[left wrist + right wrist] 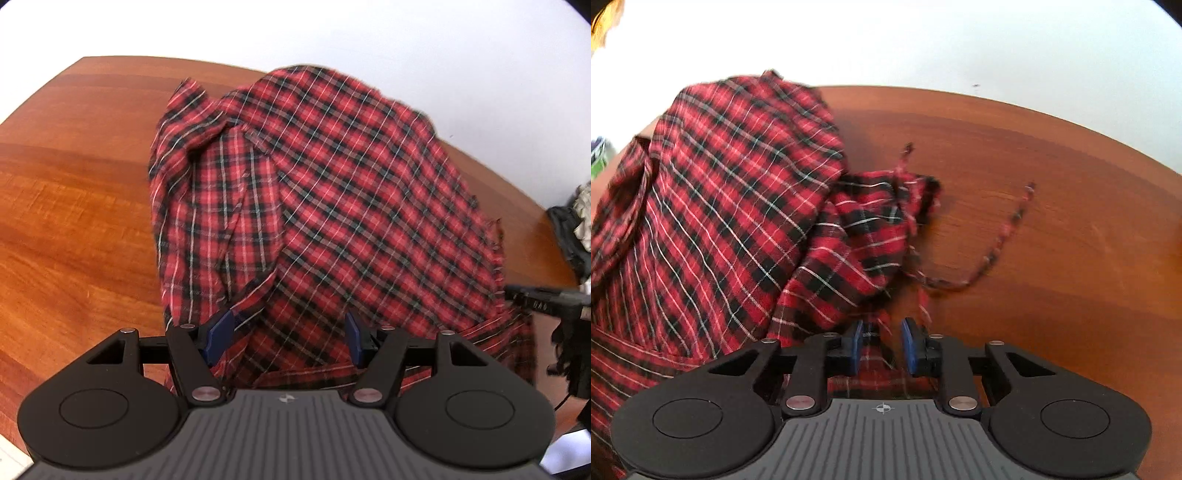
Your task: Fold clothes
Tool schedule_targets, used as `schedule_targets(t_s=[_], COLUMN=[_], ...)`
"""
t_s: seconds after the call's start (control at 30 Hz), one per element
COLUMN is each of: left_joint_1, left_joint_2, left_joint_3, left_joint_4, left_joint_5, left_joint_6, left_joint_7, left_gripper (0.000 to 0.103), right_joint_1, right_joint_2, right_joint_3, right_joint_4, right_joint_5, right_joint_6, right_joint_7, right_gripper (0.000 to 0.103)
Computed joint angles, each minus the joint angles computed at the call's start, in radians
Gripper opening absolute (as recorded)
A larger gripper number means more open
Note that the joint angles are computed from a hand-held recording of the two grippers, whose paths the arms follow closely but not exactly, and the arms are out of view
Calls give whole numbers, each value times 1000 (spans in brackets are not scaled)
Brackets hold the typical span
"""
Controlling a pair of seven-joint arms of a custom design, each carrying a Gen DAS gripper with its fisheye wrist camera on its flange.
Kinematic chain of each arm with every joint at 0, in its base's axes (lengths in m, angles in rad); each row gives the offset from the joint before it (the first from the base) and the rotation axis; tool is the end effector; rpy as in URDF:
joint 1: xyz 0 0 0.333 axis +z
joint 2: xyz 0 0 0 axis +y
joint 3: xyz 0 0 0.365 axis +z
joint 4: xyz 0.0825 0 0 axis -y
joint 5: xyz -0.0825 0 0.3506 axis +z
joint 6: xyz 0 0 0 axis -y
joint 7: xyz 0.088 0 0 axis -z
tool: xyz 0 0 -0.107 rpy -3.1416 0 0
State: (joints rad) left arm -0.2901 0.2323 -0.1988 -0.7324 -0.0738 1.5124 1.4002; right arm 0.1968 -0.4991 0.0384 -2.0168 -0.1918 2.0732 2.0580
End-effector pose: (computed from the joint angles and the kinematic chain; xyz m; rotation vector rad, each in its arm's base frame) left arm 0.4805 -0.2329 0.8936 -1.6857 2.3479 -0.8111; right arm 0.3653 0.0835 0.7504 -1.6804 2.0696 -0.5733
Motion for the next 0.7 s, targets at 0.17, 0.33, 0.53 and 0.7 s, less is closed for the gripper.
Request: schedule_targets(t_s=[0.17,0.33,0.53,0.7], left_joint_1=[-17,-22,-16,-13], left_joint_2=[-23,-17,-19,-1], left_joint_3=[-1,-4,-4,-8], left_joint_4=[-85,-94,-105,-51], left_joint_5=[42,48,32,-15], left_joint_6=[48,62,51,58], left_joint_7=[13,23,20,-56], left_gripper=[70,70,70,70], right_joint_1=[-3,7,-27,-84], right_joint_2=[40,57,44,-7], right_joint_3=[3,5,70,50], right_joint_4=[12,30,52,60], right_joint_5=[-14,-16,-170,-288], right_joint_6=[7,-5,-79,-174], right_joint_7=[-11,-38,-8,-4], right_gripper=[30,9,3,2])
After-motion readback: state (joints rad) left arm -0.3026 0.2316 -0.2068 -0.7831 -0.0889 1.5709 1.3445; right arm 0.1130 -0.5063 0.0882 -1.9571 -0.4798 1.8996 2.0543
